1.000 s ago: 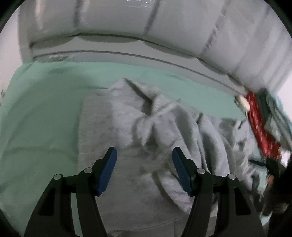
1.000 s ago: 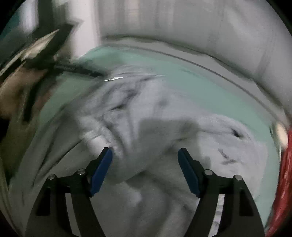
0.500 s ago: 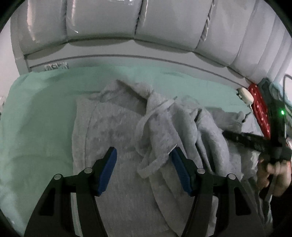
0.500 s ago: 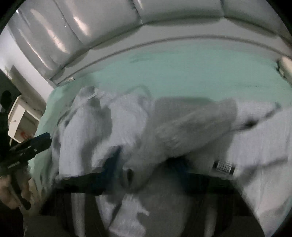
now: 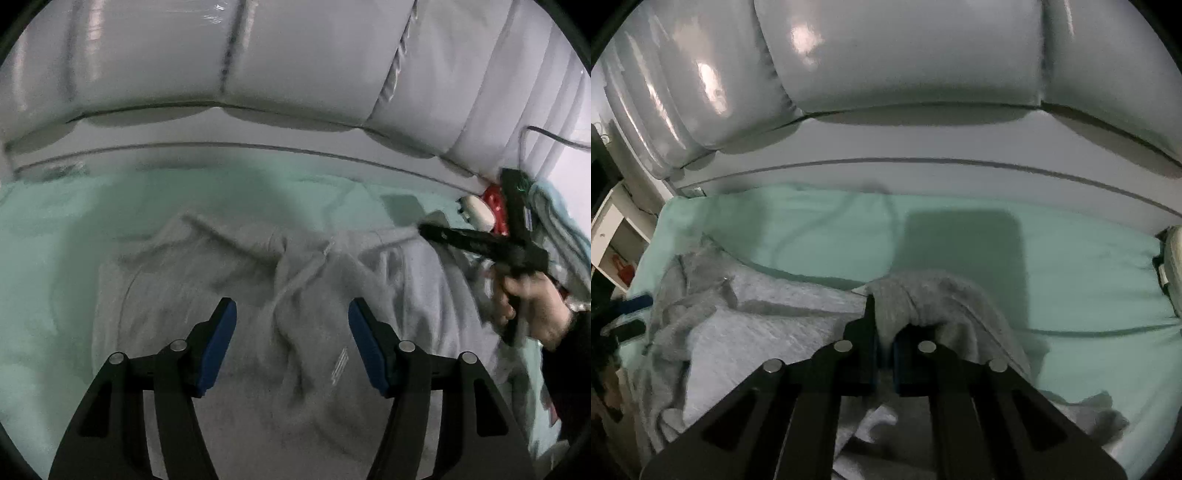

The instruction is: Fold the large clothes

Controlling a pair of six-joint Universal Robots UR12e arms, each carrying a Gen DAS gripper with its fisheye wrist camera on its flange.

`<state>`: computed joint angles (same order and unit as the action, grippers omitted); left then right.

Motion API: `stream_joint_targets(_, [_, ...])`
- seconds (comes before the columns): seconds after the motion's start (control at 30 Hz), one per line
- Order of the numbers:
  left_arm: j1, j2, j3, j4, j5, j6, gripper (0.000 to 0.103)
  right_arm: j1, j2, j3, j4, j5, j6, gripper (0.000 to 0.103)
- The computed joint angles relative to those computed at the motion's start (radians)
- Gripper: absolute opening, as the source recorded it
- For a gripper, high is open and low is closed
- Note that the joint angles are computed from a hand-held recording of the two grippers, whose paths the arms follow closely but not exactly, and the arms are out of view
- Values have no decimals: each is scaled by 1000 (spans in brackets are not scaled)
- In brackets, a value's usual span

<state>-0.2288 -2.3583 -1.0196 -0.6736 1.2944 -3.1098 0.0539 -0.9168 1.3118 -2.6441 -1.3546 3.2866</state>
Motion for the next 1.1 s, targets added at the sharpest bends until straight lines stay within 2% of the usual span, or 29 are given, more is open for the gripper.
stream_joint_targets(0.03, [-11, -23, 52, -72, 58, 26, 66, 6, -20, 29, -17, -34, 14, 19])
stream_joint_targets(0.07, [-22, -52, 111, -155, 121, 37, 66, 11, -38, 56, -39, -68, 19, 39])
stream_joint_targets(0.1, [-25, -68, 143, -196, 142, 22, 66, 14, -57, 82, -60, -97, 24, 54])
stream_joint_targets(0.17, [-20, -88, 175, -251, 89, -6, 66, 19, -84, 124, -90, -111, 33, 55])
stream_joint_targets(0.23, [-22, -108, 200, -293, 59, 18, 62, 18, -119, 174, -81, -112, 26, 55])
stream_joint_targets(0.27, [-23, -115, 204, -292, 51, 30, 55, 20, -126, 187, -75, -116, 25, 55])
stream_joint_targets(0.3, [-25, -122, 210, -280, 48, 52, 32, 19, -139, 210, -80, -110, 30, 55])
stream_joint_targets(0.33, [-24, -132, 225, -282, 33, 56, 15, 18, -145, 224, -91, -108, 38, 55])
stream_joint_targets(0.4, [-20, -145, 242, -253, 24, 8, 7, 20, -151, 240, -106, -121, 54, 55])
stream_joint_targets(0.43, [-19, -154, 253, -229, 37, -19, 7, 23, -151, 241, -100, -136, 54, 55])
stream_joint_targets(0.5, [-21, -167, 268, -173, 102, -72, 7, 32, -152, 236, -89, -151, 51, 55])
stream_joint_targets(0.53, [-22, -177, 284, -175, 129, -90, 7, 34, -156, 239, -93, -148, 55, 55])
stream_joint_targets(0.6, [-17, -179, 293, -179, 100, -115, 7, 40, -162, 243, -112, -136, 70, 55])
stream_joint_targets(0.67, [-15, -147, 241, -111, 97, -125, 8, 54, -163, 243, -139, -136, 86, 55])
stream_joint_targets(0.77, [-8, -99, 177, -56, 98, -111, 27, 80, -156, 235, -128, -162, 55, 55])
stream_joint_targets(0.83, [-4, -53, 116, -33, 85, -113, 55, 106, -153, 237, -104, -239, 21, 55])
stream_joint_targets(0.93, [-7, 16, 21, -47, 38, -57, 59, 120, -167, 250, -53, -291, 47, 55])
stream_joint_targets(1.0, [-13, 50, -30, -64, 23, -5, 59, 124, -183, 264, -49, -291, 79, 55])
stream_joint_targets(1.1, [-32, 89, -102, -75, 24, 60, 59, 139, -197, 273, -56, -316, 67, 55])
